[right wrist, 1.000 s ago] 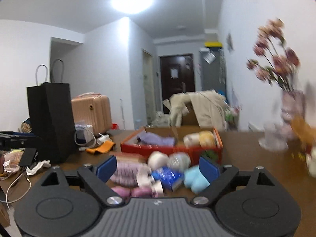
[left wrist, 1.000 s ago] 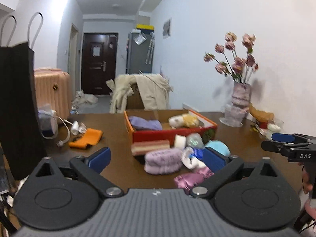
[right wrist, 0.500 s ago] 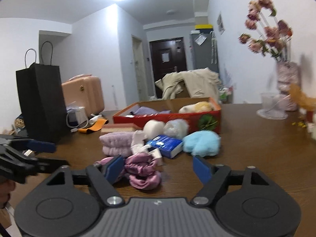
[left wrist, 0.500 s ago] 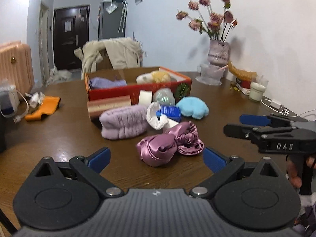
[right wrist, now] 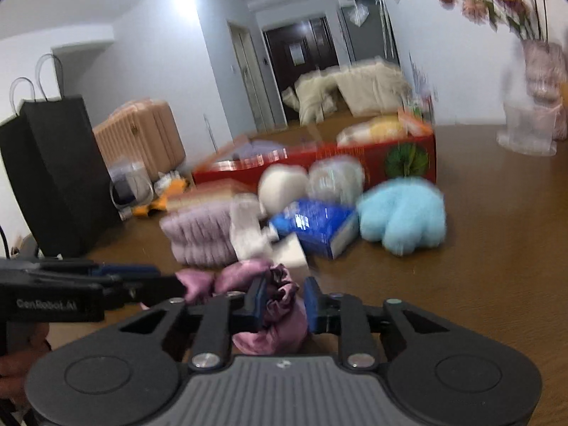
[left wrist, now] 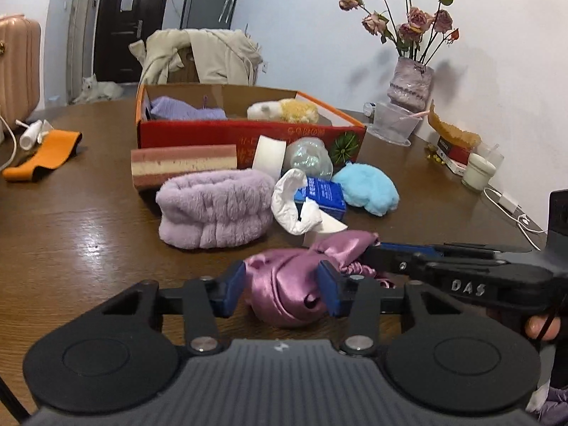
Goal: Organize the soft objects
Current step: 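Close both grippers together on the pink satin scrunchie, then carry the pink scrunchie with both grippers into the box and release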
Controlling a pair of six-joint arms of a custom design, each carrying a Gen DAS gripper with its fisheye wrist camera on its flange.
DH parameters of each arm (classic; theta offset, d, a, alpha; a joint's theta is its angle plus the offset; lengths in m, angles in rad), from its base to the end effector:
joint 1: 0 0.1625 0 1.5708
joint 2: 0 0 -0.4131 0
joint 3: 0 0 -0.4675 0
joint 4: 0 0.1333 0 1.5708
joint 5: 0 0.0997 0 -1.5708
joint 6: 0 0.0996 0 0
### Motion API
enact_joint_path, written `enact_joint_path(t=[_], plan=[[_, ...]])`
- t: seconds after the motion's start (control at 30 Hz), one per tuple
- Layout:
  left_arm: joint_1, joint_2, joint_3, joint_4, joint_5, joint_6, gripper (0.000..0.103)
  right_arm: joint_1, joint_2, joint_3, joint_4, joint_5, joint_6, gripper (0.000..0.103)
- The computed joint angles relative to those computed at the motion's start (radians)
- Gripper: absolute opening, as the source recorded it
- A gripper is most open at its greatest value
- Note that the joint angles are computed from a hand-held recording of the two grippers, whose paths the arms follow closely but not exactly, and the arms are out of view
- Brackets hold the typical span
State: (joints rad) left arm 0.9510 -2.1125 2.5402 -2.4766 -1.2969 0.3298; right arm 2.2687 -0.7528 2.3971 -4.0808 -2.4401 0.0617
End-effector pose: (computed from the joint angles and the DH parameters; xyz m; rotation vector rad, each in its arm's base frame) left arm -0.0700 -0.3739 0.2833 1.2176 2.5781 -0.7439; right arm 0.2885 -0.2549 0.0130 0.2490 -2.3232 1.3736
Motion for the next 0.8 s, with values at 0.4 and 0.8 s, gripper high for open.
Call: enact_joint_path(t=[0.4,0.8], plan=[[0.029,-0.007,-0.003,0.034,-0.058,0.043,0.027,-0.049,-0.04,0.023,0.08,0.074,0.061,0.012],[-0.065,-0.35,0.052,0.227,-0.021,-0.01,0.017,0.123,0.004,-0.037,0.126,-0.018,0.04,0.006]])
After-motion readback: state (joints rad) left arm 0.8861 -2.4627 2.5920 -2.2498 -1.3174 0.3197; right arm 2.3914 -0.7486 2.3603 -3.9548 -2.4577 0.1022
